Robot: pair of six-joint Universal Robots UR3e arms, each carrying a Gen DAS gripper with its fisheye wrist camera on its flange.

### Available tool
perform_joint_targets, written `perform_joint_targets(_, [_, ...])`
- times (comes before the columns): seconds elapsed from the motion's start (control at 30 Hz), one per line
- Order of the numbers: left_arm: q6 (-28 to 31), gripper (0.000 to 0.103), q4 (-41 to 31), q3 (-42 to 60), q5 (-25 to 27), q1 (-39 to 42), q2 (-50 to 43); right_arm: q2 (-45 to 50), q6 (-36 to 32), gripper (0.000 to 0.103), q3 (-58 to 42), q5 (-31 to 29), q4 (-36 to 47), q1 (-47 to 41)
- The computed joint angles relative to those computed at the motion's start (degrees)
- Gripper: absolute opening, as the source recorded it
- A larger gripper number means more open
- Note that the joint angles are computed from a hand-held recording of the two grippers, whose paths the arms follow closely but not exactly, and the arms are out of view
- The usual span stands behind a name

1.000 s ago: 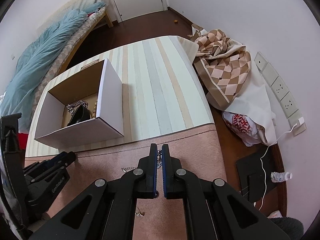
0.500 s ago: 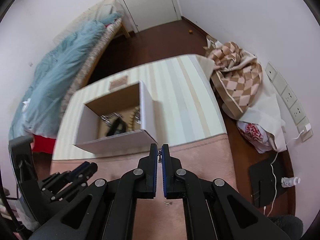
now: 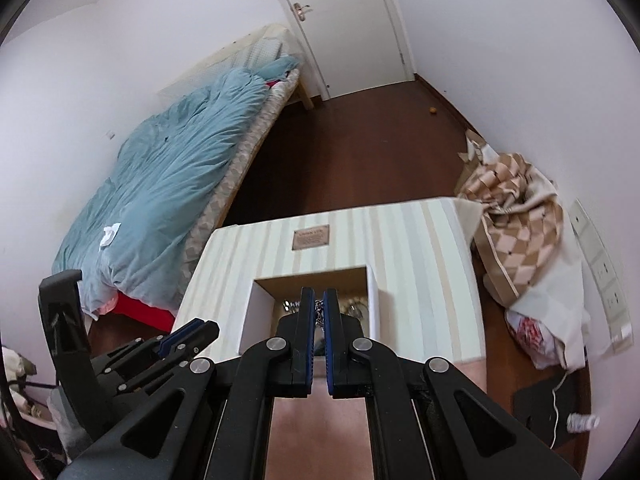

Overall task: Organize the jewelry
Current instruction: 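Carry the black ring and heart necklace into the white box and release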

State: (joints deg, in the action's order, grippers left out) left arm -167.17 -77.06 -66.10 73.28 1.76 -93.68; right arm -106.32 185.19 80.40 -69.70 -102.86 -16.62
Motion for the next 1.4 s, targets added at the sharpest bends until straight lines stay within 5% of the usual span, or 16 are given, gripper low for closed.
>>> perform_joint_targets(0.37, [0.1, 0.01, -16.3, 24.6, -4.8, 2.1, -19.5, 19.3, 1.9, 0.004, -4.5, -0.6, -2.6, 3.6])
perform_joint_targets(0.6, [-0.6, 0.014, -26.5, 42.9, 1.2, -0.7, -31.1, 25.6, 0.9, 0.005, -7.0, -2.6, 0.0, 5.5])
perform_joint_targets(0.67, [-1.6, 0.022, -27.9, 47.0, 2.8, -0.9, -33.4, 26.3, 0.4, 0.005, -7.8, -3.8, 1.3, 6.3])
perform_joint_targets(0.77, [-2.2, 0.061, -24.7, 44.0, 3.1, 0.0, -31.8, 26.2, -0.2, 0.006, -8.0, -5.4, 2.3, 6.8])
perform_joint_targets(0.83, [-2.3, 0.065, -22.5, 41.4, 3.2, 0.7, -30.2, 25.2, -0.4, 0.007, -7.4, -6.5, 2.3, 7.0])
perform_joint_targets(0.9, [-2.1, 0.067, -21.2, 39.8, 4.0, 1.1, -29.0, 24.0, -0.4, 0.018, -6.8, -7.0, 2.3, 6.9])
perform_joint_targets(0.97, [-2.1, 0.085, -18.9, 36.3, 5.3, 1.4, -26.9, 22.8, -0.4, 0.058, -6.6, -8.3, 2.3, 7.0])
perform_joint_targets(1.03, [-2.0, 0.098, -14.1, 29.2, 7.6, 1.3, -22.7, 21.9, -0.5, 0.076, -6.9, -10.6, 2.6, 7.9])
perform_joint_targets(1.2, [-1.3, 0.099, -5.8, 13.8, 10.5, 1.4, -13.4, 20.1, 1.0, 0.099, -5.7, -19.6, 2.9, 11.9])
perform_joint_targets(1.4, [-0.8, 0.102, -1.8, 2.8, 12.0, 0.8, -6.1, 16.3, 2.5, 0.1, -0.2, -22.6, 1.8, 13.9])
